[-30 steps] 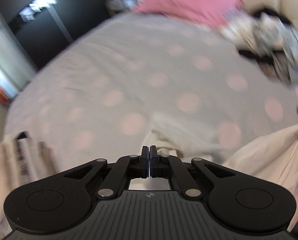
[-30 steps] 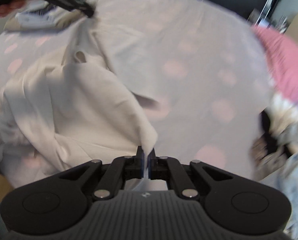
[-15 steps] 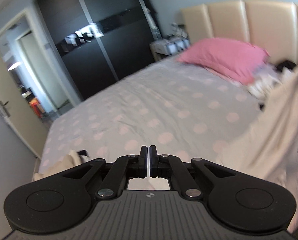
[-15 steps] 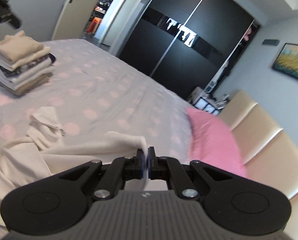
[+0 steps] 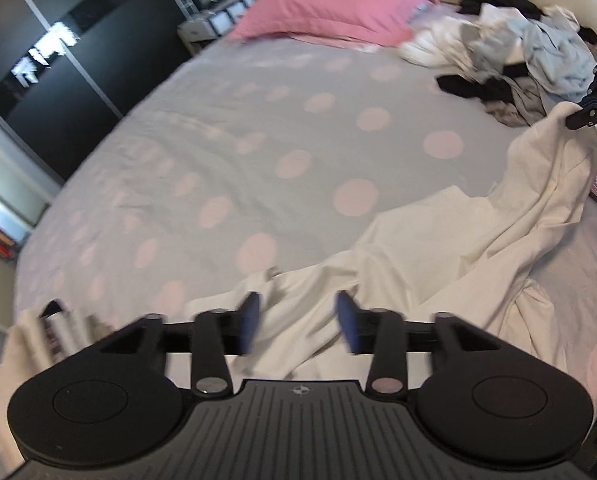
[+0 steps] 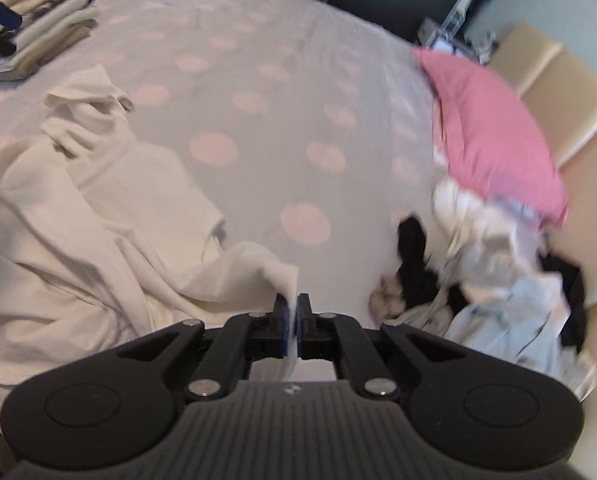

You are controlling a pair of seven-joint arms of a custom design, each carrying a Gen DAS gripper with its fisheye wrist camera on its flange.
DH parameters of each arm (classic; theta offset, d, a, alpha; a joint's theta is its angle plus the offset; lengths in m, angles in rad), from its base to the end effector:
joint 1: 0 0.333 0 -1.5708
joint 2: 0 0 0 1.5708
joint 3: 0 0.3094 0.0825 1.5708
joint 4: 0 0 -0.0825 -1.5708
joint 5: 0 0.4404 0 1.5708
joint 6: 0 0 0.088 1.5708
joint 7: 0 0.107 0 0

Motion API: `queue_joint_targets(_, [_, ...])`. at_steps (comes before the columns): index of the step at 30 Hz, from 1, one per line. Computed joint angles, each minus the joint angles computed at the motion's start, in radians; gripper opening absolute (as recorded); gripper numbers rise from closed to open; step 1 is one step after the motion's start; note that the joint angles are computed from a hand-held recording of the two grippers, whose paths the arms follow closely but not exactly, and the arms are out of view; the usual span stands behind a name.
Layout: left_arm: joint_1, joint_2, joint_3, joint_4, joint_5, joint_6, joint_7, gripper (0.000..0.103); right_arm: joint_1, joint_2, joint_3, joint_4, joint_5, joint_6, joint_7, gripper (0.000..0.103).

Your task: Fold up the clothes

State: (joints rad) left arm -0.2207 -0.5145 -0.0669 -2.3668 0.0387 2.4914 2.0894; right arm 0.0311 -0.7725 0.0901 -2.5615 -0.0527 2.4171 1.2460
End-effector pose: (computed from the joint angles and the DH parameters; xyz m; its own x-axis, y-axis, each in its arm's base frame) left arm 0.4787 -0.1453 0.5658 -0.6233 -0.6967 -0.3551 -0.5172 0.7079 -0.4810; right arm 0.4222 0.0547 0.5612 0.3559 -0.8872 0.2936 -0.7234 -0.4604 -0.5145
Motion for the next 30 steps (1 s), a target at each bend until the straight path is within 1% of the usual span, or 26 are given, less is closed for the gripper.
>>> queue_joint_targets(3, [-0.023, 0.101, 0.009, 0.037, -0.033, 0.031, 0.043, 0.054, -0.005, 0.052, -0.011, 0.002, 0.020, 0.024, 0.022, 0.005])
queue_joint_targets(5, [-0.024, 0.178, 0.006, 0.075, -0.060, 0.042, 0.056, 0.057, 0.000, 0.087, -0.025, 0.016, 0.035, 0.018, 0.018, 0.005])
queue_joint_targets(7, [-0.020, 0.255, 0.000, 0.118, -0.096, 0.043, 0.071, 0.058, 0.010, 0.107, -0.037, 0.024, 0.044, 0.022, -0.003, 0.005])
queue_joint_targets(9, [-0.008, 0.323, -0.012, 0.161, -0.127, 0.030, 0.082, 0.058, 0.012, 0.126, -0.038, 0.034, 0.045, 0.027, -0.016, 0.005])
queue_joint_targets(13, [0.034, 0.443, -0.046, 0.250, -0.157, -0.033, 0.061, 0.058, 0.022, 0.169, -0.055, 0.061, 0.073, 0.000, -0.034, 0.007])
queue_joint_targets(15, [0.055, 0.484, -0.057, 0.285, -0.201, -0.080, 0.042, 0.054, 0.021, 0.185, -0.056, 0.071, 0.075, -0.020, -0.042, 0.007])
queue_joint_targets(17, [0.075, 0.512, -0.067, 0.309, -0.246, -0.117, 0.020, 0.039, 0.019, 0.195, -0.053, 0.078, 0.072, -0.035, -0.043, 0.007])
queue_joint_targets(18, [0.084, 0.512, -0.072, 0.305, -0.265, -0.117, 0.013, 0.037, 0.020, 0.199, -0.052, 0.080, 0.072, -0.039, -0.044, 0.007])
queue_joint_targets(19, [0.092, 0.512, -0.075, 0.301, -0.284, -0.118, 0.005, 0.033, 0.019, 0.202, -0.052, 0.083, 0.072, -0.041, -0.043, 0.007])
queue_joint_targets(20, [0.098, 0.503, -0.077, 0.291, -0.303, -0.114, 0.006, 0.025, 0.019, 0.204, -0.051, 0.085, 0.072, -0.041, -0.040, 0.007])
queue_joint_targets(22, [0.108, 0.472, -0.075, 0.265, -0.346, -0.104, 0.014, 0.017, 0.018, 0.205, -0.050, 0.090, 0.074, -0.039, -0.031, 0.007])
queue_joint_targets(24, [0.113, 0.429, -0.065, 0.236, -0.397, -0.100, 0.004, 0.015, 0.017, 0.203, -0.050, 0.091, 0.077, -0.029, -0.019, 0.007])
queue_joint_targets(26, [0.113, 0.374, -0.053, 0.198, -0.422, -0.077, -0.003, 0.014, 0.011, 0.194, -0.044, 0.085, 0.073, -0.007, -0.001, 0.006])
queue_joint_targets(30, [0.105, 0.239, -0.022, 0.122, -0.400, -0.031, -0.031, 0.013, -0.016, 0.148, -0.015, 0.052, 0.031, 0.088, 0.054, 0.006])
